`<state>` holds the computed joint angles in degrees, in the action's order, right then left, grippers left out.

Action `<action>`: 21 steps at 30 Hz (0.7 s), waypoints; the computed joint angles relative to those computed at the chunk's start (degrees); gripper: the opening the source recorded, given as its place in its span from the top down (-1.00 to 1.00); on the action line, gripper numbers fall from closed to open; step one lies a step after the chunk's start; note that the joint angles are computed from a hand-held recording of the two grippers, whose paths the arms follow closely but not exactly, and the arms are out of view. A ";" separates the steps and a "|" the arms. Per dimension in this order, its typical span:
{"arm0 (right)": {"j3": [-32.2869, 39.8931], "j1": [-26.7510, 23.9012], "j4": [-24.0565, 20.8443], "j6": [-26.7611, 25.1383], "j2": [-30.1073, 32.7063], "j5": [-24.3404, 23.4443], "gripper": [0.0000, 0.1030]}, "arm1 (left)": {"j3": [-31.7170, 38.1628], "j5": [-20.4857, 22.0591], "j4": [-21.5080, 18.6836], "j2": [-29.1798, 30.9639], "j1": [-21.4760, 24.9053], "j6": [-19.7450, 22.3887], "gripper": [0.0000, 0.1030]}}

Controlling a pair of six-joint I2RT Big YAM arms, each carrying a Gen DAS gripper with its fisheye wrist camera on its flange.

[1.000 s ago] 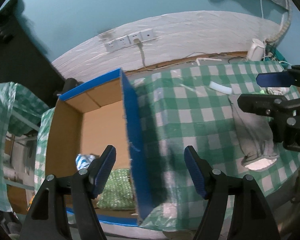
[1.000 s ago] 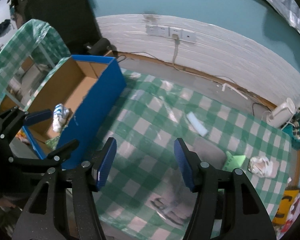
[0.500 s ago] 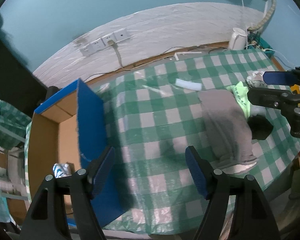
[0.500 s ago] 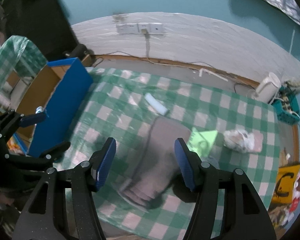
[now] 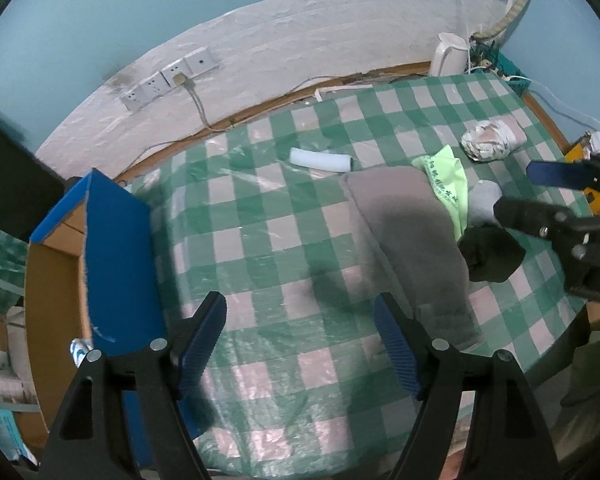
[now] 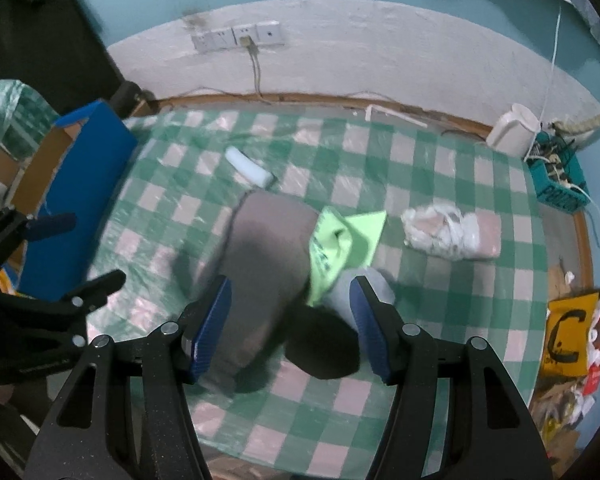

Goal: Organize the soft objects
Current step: 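Move both tools back over the cloth toward the grey towel and black sock, then grasp the grey towel with the left tool while the right tool grasps the black sock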

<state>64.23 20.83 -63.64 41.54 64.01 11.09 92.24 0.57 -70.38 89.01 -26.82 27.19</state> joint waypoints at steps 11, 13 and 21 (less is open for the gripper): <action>-5.55 -2.54 1.44 -1.10 0.97 -5.34 -0.21 | -0.24 -1.32 -1.16 2.03 -1.37 -0.76 -0.51; -6.12 -2.62 1.62 -1.55 1.68 -6.35 -0.21 | -0.04 -1.32 -1.39 2.36 -1.58 -0.91 -0.51; -7.11 -2.34 1.97 -3.42 3.57 -6.64 -0.21 | 0.01 -1.12 -1.29 2.84 -2.80 -1.17 -0.56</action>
<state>57.12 18.49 -61.66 38.12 67.58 4.45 92.25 -0.55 -71.67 91.86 -29.62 26.03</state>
